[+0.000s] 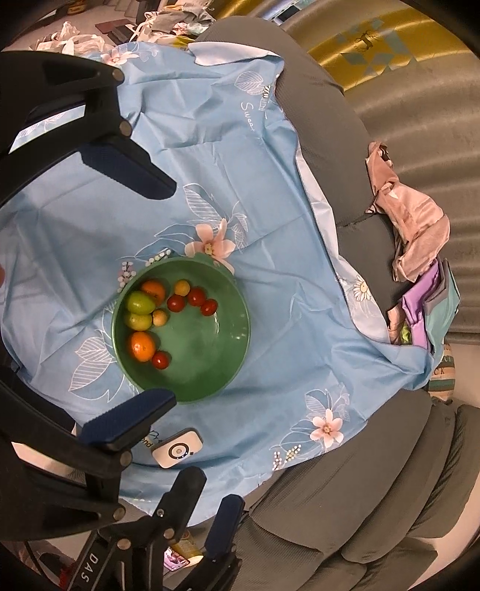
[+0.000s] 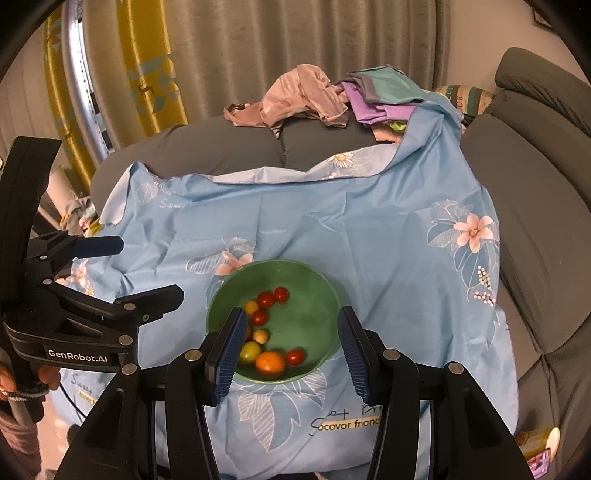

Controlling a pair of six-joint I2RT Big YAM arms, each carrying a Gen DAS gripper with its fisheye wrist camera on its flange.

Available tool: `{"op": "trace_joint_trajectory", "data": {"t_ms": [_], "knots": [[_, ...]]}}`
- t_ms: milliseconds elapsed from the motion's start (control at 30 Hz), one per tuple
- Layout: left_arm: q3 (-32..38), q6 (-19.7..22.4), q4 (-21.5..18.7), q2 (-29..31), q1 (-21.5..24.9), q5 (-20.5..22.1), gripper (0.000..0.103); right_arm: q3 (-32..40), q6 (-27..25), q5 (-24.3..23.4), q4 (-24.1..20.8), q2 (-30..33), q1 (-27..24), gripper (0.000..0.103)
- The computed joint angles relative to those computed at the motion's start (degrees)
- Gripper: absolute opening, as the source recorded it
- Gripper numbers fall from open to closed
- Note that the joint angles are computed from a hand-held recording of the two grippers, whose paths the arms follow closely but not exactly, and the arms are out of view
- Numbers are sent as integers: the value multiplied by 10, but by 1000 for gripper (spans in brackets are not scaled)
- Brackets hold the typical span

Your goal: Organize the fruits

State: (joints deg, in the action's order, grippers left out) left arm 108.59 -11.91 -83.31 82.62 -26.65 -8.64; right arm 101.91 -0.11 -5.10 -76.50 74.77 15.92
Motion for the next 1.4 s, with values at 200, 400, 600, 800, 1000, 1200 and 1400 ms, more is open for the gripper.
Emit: {"op": "trace_joint_trajectory", "data": {"t_ms": [200,400,600,800,1000,1200,1400], "knots": [[0,8,1,1,-4,-1,102,-5,0,1,3,-2,3,51],[1,6,-1,4,-7,-3,102,-5,1,2,2,-1,3,51],[-3,8,-4,8,-6,0,102,-12,2,1,4,-1,3,51],[-3,10,-8,11,-5,1,102,-11,2,-4,2,0,0,51],[0,8,-11,16,-6,1,102,-14,3,-7,1,2,-3,51],[-3,6,-4,16,-9,1,102,-14,3,-7,2,3,-3,51],[0,3,-7,18,-8,3,102,-13,4,-7,1,5,-3,51]]}}
